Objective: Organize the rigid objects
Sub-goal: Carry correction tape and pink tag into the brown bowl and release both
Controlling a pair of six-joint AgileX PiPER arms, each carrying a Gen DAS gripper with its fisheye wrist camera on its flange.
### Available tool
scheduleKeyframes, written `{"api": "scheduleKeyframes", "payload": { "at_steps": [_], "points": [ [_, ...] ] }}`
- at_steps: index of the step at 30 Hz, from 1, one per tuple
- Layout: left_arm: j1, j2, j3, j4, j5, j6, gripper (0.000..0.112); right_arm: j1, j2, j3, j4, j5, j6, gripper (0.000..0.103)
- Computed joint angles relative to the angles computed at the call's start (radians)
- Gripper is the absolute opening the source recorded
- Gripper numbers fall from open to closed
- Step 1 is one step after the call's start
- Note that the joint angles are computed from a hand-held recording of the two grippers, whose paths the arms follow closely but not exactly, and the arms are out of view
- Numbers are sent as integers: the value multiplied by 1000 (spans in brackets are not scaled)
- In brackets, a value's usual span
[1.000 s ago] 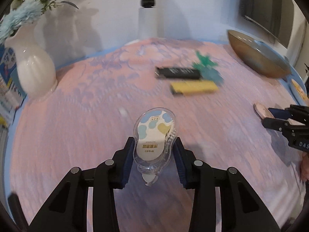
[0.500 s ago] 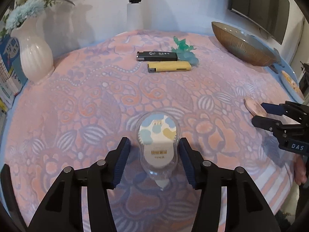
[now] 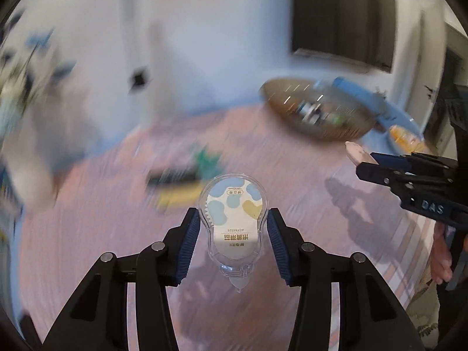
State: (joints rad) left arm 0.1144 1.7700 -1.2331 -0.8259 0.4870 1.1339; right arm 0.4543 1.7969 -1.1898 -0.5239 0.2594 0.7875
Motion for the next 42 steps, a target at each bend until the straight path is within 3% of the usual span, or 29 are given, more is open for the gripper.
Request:
{"api": "scheduleKeyframes", "payload": {
  "at_steps": [4,9,14,19,20,21,22,23,24,29,34,42],
  "points": [
    [-133,99,-224,108,32,-214,44,-154,-25,-33,106,-5,-100,34],
    [-260,336,-590,330,149,-560,44,-303,64,-195,307,91,-283,34],
    [-316,555,-950,426,298,-742,44,-369,200,-414,342,256,-330,34],
    [-347,690,-1173,498,368,-831,45,-400,284,-531,376,310,-370,34],
    [-348,690,-1173,480,363,-821,55,-400,295,-543,351,316,-349,36],
    [-352,678,-1155,486,357,-831,76,-401,307,-558,332,327,-329,48],
    [-356,645,-1097,502,319,-844,83,-403,304,-547,319,319,-308,59],
    [-354,613,-1039,493,279,-832,85,-409,289,-514,318,290,-289,59],
    [-347,563,-953,474,233,-803,85,-418,264,-467,340,254,-295,59],
    [-287,380,-697,369,140,-706,85,-415,161,-310,415,172,-335,59],
    [-211,180,-432,262,29,-584,85,-338,88,-240,430,148,-366,59],
    [-5,-34,-109,32,-35,-334,90,-125,64,-228,361,161,-350,59]
  ]
}}
